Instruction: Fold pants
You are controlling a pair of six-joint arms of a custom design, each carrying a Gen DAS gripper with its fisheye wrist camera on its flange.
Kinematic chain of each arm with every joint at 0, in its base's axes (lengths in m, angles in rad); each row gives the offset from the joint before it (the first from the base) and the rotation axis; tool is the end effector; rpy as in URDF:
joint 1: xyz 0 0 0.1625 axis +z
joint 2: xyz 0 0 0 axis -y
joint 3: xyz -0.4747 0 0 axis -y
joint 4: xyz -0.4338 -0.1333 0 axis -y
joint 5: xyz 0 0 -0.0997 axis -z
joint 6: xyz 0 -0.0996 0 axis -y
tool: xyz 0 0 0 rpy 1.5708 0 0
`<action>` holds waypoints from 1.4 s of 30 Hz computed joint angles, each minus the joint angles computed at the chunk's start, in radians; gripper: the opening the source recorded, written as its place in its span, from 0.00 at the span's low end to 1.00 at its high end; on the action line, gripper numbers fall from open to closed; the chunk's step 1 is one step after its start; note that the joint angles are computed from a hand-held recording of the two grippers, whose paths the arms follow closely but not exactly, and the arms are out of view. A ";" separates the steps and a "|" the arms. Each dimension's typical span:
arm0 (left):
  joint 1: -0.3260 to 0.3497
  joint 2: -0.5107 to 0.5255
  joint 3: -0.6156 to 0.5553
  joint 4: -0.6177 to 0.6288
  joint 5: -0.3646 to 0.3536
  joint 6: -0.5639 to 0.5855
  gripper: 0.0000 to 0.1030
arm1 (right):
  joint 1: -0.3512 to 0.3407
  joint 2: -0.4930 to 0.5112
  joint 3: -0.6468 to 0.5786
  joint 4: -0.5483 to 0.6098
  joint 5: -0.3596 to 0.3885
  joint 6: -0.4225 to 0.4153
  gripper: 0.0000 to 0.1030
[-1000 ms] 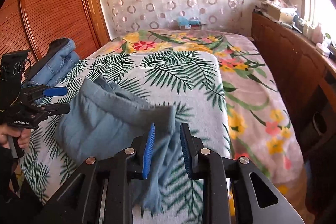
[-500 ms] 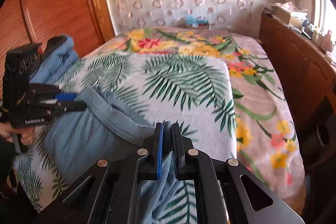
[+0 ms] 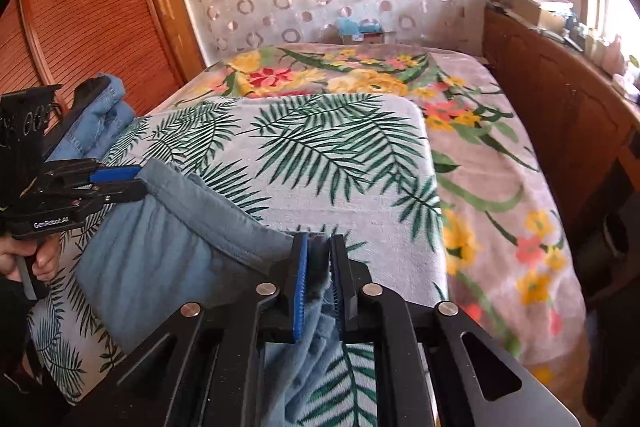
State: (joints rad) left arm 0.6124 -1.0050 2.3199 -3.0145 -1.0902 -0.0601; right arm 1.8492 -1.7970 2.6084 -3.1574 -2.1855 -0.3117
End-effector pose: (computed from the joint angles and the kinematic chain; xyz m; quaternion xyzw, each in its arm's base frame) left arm -0.2852 -0.4195 0.0688 0.4071 0.8798 -0.1704 0.1769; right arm 0.1610 -0.2872 0.3221 0.1472 -0.8776 0.3555 0.2861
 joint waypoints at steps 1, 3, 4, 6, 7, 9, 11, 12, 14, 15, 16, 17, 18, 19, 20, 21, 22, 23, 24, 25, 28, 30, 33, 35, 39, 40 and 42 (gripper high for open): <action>-0.002 -0.002 0.002 0.007 0.013 -0.006 0.47 | 0.011 -0.001 0.005 -0.006 -0.013 0.013 0.21; -0.002 -0.008 0.007 0.015 0.022 -0.009 0.48 | 0.023 -0.019 0.017 -0.003 -0.010 0.030 0.27; -0.001 -0.012 0.008 0.022 0.019 -0.012 0.49 | 0.032 -0.026 0.021 0.005 -0.011 0.037 0.28; -0.003 -0.017 0.015 0.029 0.021 -0.013 0.54 | 0.046 -0.039 0.033 0.013 -0.019 0.047 0.31; -0.005 -0.018 0.020 0.031 0.029 -0.018 0.72 | 0.051 -0.046 0.038 0.020 -0.021 0.053 0.33; -0.006 -0.019 0.030 0.021 0.029 -0.030 0.85 | 0.060 -0.055 0.044 0.037 -0.033 0.067 0.35; -0.004 -0.019 0.033 0.031 0.022 -0.042 0.85 | 0.068 -0.058 0.047 0.050 -0.047 0.075 0.35; -0.006 -0.017 0.034 0.031 0.027 -0.044 0.85 | 0.071 -0.057 0.048 0.055 -0.058 0.080 0.35; -0.008 -0.010 0.034 0.030 0.032 -0.045 0.85 | 0.074 -0.061 0.045 0.072 -0.067 0.097 0.36; -0.007 -0.008 0.032 0.033 0.029 -0.048 0.85 | 0.069 -0.065 0.046 0.081 -0.063 0.104 0.36; -0.005 -0.006 0.030 0.033 0.029 -0.053 0.85 | 0.067 -0.064 0.045 0.088 -0.066 0.111 0.36; -0.002 -0.004 0.026 0.035 0.028 -0.060 0.85 | 0.063 -0.061 0.044 0.091 -0.071 0.117 0.36; 0.001 -0.002 0.023 0.037 0.023 -0.064 0.85 | 0.057 -0.061 0.044 0.098 -0.070 0.124 0.36; 0.006 0.000 0.020 0.038 0.016 -0.067 0.85 | 0.052 -0.059 0.042 0.104 -0.067 0.130 0.36; 0.008 0.002 0.017 0.041 0.014 -0.069 0.85 | 0.045 -0.061 0.041 0.112 -0.065 0.138 0.36; 0.008 0.005 0.015 0.041 0.017 -0.068 0.85 | 0.038 -0.062 0.039 0.120 -0.060 0.144 0.36; 0.008 0.007 0.014 0.041 0.019 -0.067 0.85 | 0.029 -0.066 0.039 0.125 -0.052 0.148 0.36; 0.008 0.010 0.012 0.041 0.020 -0.066 0.85 | 0.026 -0.064 0.037 0.126 -0.049 0.151 0.36; 0.009 0.012 0.010 0.043 0.019 -0.066 0.85 | 0.025 -0.061 0.037 0.126 -0.047 0.153 0.36; 0.011 0.015 0.007 0.045 0.016 -0.065 0.85 | 0.025 -0.057 0.034 0.126 -0.044 0.156 0.36; 0.015 0.025 0.000 0.054 0.017 -0.060 0.84 | 0.014 -0.051 0.030 0.132 -0.026 0.158 0.36; 0.018 0.030 -0.003 0.057 0.012 -0.055 0.83 | 0.010 -0.044 0.028 0.121 -0.024 0.153 0.36; 0.031 0.033 -0.008 0.050 -0.022 -0.049 0.75 | 0.003 -0.039 0.029 0.109 -0.017 0.156 0.36; 0.037 0.035 -0.008 0.038 -0.044 -0.044 0.69 | -0.002 -0.040 0.030 0.104 -0.008 0.164 0.36; 0.041 0.033 -0.008 0.032 -0.074 -0.037 0.58 | 0.001 -0.030 0.033 0.091 -0.011 0.161 0.36; 0.039 0.034 -0.007 0.031 -0.072 -0.037 0.58 | 0.003 -0.026 0.034 0.086 -0.013 0.162 0.36; 0.035 0.037 -0.007 0.030 -0.071 -0.039 0.55 | 0.012 -0.016 0.031 0.086 -0.027 0.163 0.36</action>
State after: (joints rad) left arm 0.6473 -0.9681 2.3127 -2.9847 -1.1614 -0.0994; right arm 1.8611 -1.8128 2.6396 -3.0716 -2.2126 -0.1486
